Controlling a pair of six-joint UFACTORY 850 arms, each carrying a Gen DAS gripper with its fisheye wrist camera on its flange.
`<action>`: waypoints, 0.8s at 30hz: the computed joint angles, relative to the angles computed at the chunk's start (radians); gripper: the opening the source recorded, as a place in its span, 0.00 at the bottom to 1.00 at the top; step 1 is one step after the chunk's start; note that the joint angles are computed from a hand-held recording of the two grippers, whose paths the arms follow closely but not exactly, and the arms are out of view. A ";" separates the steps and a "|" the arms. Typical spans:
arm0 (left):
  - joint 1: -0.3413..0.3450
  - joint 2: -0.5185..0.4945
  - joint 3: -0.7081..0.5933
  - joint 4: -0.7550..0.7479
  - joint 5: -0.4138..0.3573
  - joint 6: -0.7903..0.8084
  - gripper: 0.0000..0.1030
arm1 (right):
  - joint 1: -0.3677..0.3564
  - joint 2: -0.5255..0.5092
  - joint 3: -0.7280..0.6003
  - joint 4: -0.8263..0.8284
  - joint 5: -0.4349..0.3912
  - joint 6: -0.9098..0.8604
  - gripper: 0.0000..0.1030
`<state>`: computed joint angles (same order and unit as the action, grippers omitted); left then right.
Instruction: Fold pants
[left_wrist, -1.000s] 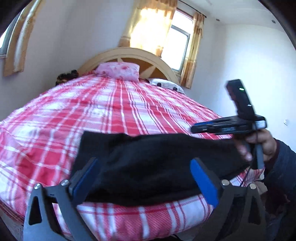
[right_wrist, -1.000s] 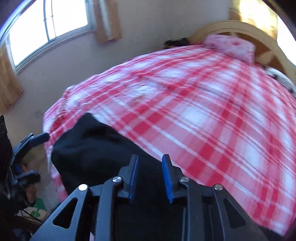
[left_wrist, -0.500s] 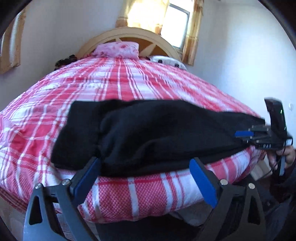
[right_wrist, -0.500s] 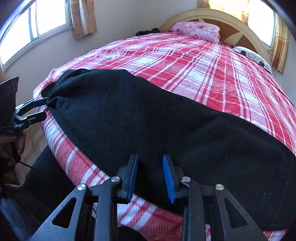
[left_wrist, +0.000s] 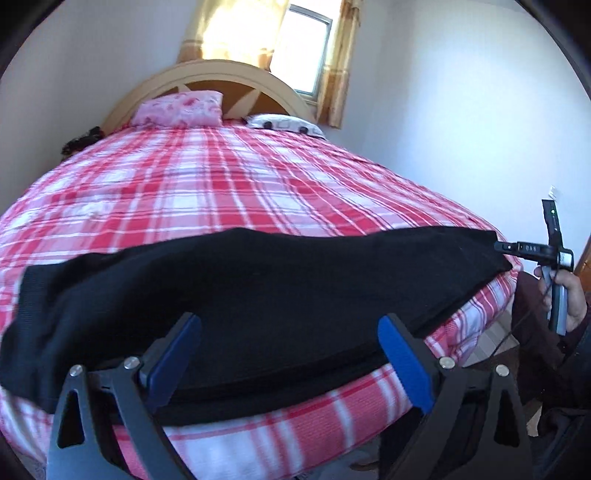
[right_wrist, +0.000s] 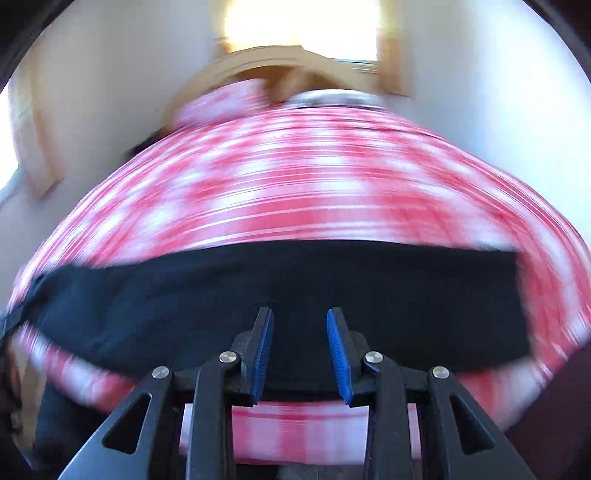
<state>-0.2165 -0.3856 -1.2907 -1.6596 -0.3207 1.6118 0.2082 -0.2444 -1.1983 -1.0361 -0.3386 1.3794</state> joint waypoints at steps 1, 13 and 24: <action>-0.012 -0.017 -0.020 0.056 -0.004 -0.051 0.96 | -0.028 0.018 0.021 -0.005 -0.020 0.054 0.35; -0.079 -0.069 -0.066 0.376 0.108 -0.306 0.97 | -0.243 0.044 0.071 -0.230 0.057 0.399 0.36; -0.091 -0.043 -0.007 0.138 0.153 -0.016 0.97 | -0.278 -0.044 -0.002 -0.235 0.074 0.354 0.19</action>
<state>-0.3079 -0.4286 -1.2976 -1.5215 -0.1679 1.5957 -0.0695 -0.2882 -1.1999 -1.2707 -0.2644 1.7333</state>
